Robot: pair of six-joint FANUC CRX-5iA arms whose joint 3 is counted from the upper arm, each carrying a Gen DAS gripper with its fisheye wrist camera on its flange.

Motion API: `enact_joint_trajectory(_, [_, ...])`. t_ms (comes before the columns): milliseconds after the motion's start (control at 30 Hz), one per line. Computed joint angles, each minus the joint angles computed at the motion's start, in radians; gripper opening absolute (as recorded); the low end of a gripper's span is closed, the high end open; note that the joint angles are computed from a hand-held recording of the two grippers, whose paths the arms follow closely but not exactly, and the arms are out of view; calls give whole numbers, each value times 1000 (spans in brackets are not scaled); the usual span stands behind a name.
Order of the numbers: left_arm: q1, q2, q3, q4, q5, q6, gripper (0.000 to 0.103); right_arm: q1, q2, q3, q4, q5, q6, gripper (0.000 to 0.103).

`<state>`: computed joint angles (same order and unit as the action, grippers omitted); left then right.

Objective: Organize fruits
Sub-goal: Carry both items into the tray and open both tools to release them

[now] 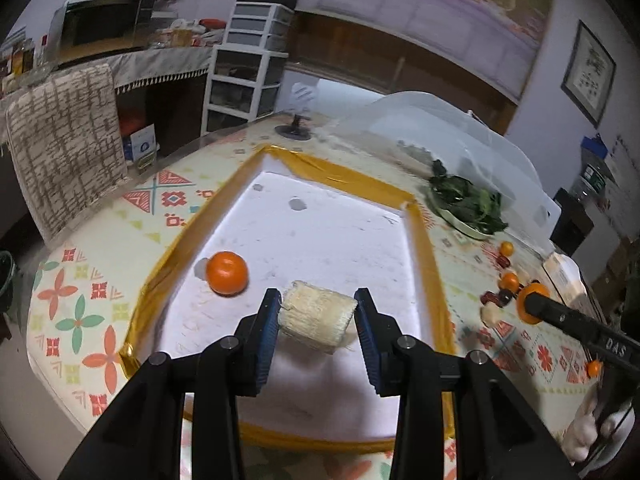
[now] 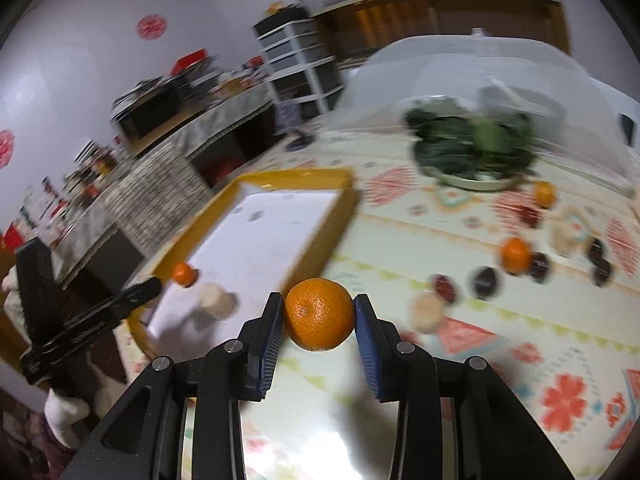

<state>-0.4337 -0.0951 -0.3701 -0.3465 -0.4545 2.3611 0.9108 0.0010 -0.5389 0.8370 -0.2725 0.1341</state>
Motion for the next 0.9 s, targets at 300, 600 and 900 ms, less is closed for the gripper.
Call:
enact_joint_trajectory(300, [90, 139, 103, 214, -21, -274, 36, 84, 195, 264, -375, -86, 432, 38])
enact_joint_trajectory(600, [144, 294, 213, 406, -106, -462, 36, 86, 320, 407, -455, -180, 576, 39])
enact_joint_trajectory(900, [142, 309, 243, 359, -116, -400, 52, 77, 335, 415, -442, -165, 558, 39])
